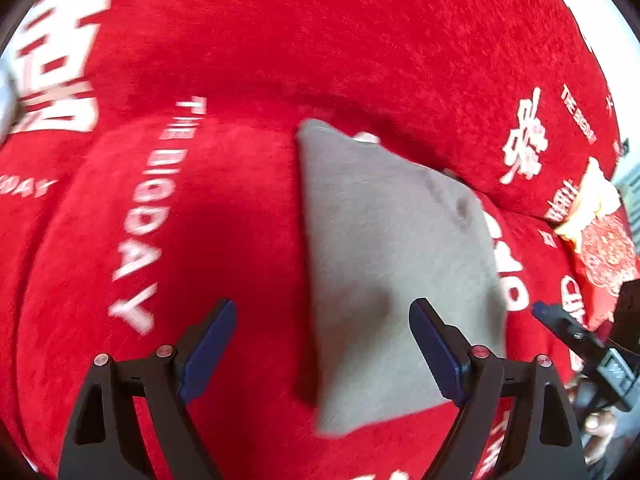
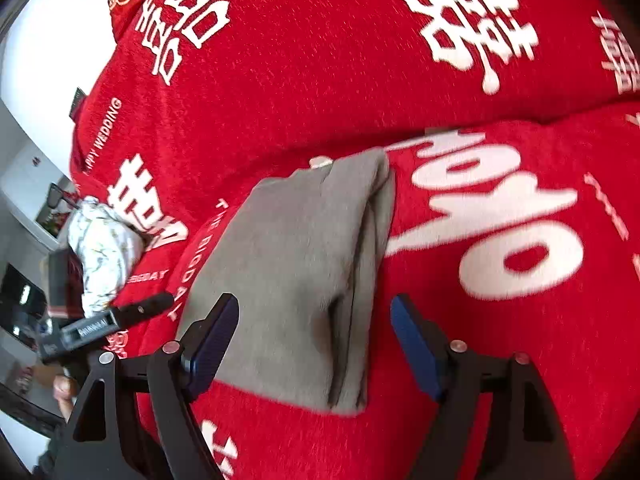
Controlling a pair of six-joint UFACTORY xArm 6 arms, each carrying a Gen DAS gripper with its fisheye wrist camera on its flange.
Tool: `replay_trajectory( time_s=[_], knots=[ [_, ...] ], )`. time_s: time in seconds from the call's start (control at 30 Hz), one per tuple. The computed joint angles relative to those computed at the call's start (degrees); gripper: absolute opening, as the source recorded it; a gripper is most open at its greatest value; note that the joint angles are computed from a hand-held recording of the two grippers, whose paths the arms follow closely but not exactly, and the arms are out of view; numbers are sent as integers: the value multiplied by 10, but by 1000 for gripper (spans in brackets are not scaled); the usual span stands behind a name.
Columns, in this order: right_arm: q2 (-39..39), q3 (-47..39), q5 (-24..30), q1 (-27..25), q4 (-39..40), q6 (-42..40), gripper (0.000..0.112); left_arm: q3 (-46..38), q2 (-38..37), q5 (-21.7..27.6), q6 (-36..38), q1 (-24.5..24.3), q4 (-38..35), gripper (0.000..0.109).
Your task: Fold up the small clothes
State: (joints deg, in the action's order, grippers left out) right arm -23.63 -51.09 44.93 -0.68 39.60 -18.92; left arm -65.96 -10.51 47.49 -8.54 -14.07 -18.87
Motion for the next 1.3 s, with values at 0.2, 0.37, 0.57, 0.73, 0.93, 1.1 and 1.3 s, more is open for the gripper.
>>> replay_trajectory(
  time_s=[0.2, 0.37, 0.57, 0.73, 0.93, 1.1, 1.3],
  knots=[
    [125, -89, 27, -12, 2, 56, 82, -144, 157, 103, 52, 12, -98, 89],
    [220, -139, 60, -18, 88, 52, 81, -195, 218, 92, 67, 8, -107, 94],
    [255, -161, 7, 35, 36, 37, 65, -233, 251, 87, 90, -11, -66, 96],
    [260, -162, 21, 26, 64, -4, 66, -213, 242, 65, 131, -15, -73, 102],
    [245, -137, -15, 38, 72, -40, 68, -196, 234, 35, 122, -23, -60, 102],
    [246, -149, -17, 50, 13, 24, 66, -178, 222, 9, 112, -31, -54, 85],
    [239, -175, -2, 75, -87, 116, 45, -163, 190, 1, 114, -45, -14, 54]
  ],
)
